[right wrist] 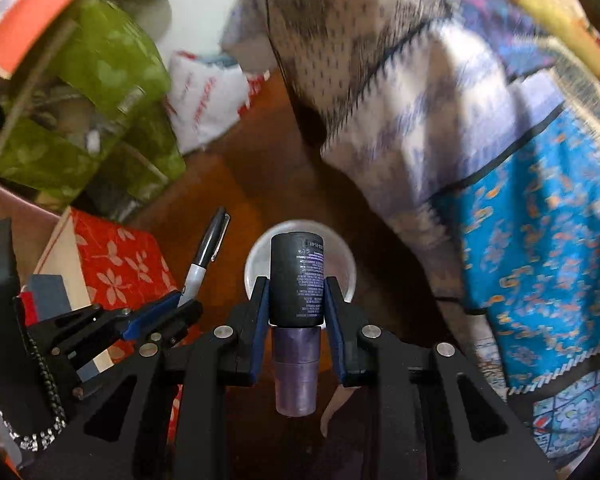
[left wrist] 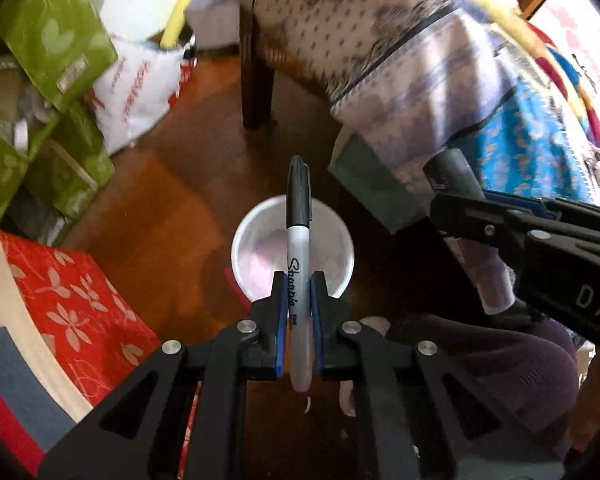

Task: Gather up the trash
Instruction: 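Open the left gripper dropping the marker while the right gripper drops the bottle, then move both open grippers back over the items on the bed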

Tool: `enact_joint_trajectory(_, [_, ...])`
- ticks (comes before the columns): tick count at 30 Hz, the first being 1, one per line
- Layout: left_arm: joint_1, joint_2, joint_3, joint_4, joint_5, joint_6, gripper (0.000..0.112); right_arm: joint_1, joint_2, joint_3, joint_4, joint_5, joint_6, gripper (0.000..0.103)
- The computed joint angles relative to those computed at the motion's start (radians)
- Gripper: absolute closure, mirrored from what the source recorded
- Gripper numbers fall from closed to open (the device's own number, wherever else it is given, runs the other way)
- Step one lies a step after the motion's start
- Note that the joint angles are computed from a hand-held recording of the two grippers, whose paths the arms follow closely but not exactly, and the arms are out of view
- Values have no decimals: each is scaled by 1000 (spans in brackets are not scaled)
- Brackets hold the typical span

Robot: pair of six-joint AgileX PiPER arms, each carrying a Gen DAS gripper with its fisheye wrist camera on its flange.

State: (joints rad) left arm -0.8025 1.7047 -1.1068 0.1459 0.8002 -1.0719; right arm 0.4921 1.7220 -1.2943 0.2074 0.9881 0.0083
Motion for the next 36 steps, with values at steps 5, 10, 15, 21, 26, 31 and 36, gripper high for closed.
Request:
enact_joint_trajectory(5, [73, 65, 27, -115, -78, 99, 103, 7, 105, -46, -14, 26, 2, 79])
enact_joint_trajectory(10, [97, 113, 4, -141, -104, 135, 103, -5, 182, -106, 12, 57, -22, 79])
enact_joint_trajectory(15, [95, 146, -39, -93, -54, 124, 86, -38, 247, -173, 83, 135, -63, 74])
enact_joint_trajectory(21, [91, 93, -4, -56, -39, 73, 86, -25, 202, -147, 41, 123, -61, 74])
enact_joint_trajectory(26, [47, 28, -17, 22, 36, -1, 86, -34, 116, -103, 22, 109, -86, 74])
enact_joint_trajectory(31, [-11, -26, -64, 93, 122, -64, 86, -56, -11, -47, 18, 91, -107, 74])
enact_joint_trajectory(36, [-83, -72, -143, 171, 210, -136, 86, -80, -154, -5, 0, 80, -118, 74])
